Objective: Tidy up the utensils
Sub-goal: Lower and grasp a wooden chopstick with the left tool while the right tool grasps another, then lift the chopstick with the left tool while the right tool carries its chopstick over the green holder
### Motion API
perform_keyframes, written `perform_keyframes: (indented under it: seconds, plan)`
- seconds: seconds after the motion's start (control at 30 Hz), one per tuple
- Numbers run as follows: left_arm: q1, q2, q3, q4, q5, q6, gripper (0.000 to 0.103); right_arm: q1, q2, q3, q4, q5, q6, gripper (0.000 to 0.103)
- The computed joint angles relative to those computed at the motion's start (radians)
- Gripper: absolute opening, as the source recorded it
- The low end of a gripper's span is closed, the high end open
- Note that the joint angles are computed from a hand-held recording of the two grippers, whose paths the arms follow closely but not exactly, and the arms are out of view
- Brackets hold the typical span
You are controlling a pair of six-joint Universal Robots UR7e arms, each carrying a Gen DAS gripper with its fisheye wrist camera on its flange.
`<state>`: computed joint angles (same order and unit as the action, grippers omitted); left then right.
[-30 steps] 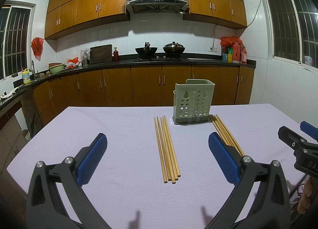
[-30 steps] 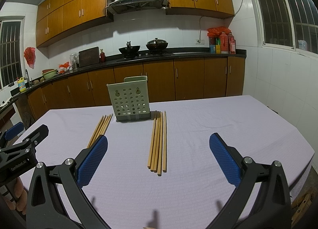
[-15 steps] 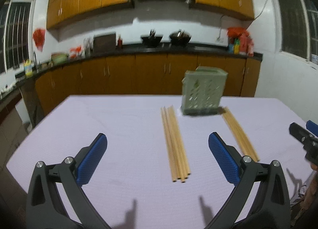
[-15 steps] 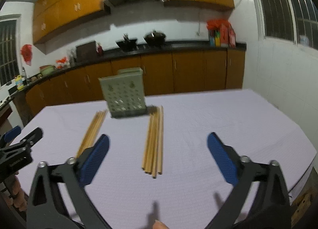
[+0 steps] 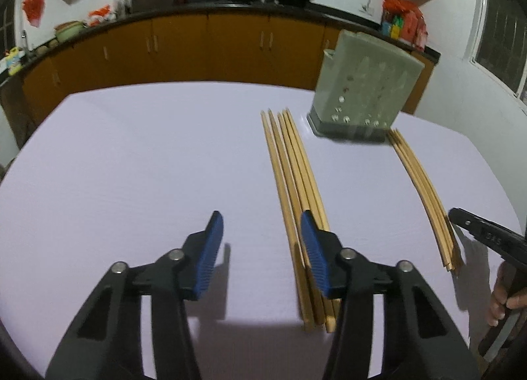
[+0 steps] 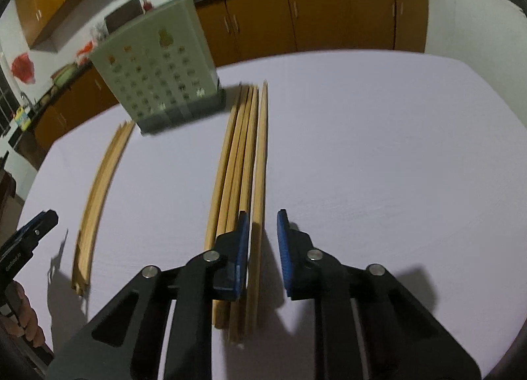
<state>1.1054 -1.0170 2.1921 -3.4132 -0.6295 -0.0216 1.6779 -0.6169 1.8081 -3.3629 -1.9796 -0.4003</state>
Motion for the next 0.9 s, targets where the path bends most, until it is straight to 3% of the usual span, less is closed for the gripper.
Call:
perform_keyframes:
  seconds: [0.1,0.3,0.47,0.6,0.9]
  plan:
    - [0.021,0.01,-0.022,0.046,-0.036,-0.008,0.036,0.001,0.015,-0.002,-0.03,-0.024,-0.04,0.008]
    - [0.048,0.023,-0.066,0.122,-0.087,-0.015,0.022,-0.008,0.001,0.009,-0.069,-0.044,-0.026,0.008]
    - [0.055,0.023,-0.077,0.162,-0.109,-0.019,0.017,-0.012,-0.015,0.038,-0.093,-0.039,-0.039,0.008]
    - [0.045,0.04,-0.089,0.18,-0.058,-0.008,0.01,-0.013,0.0,0.021,-0.1,-0.045,-0.057,0.008]
    - [0.053,0.063,-0.118,0.159,-0.016,0.026,0.008,-0.009,0.029,-0.011,-0.108,-0.055,-0.086,0.008]
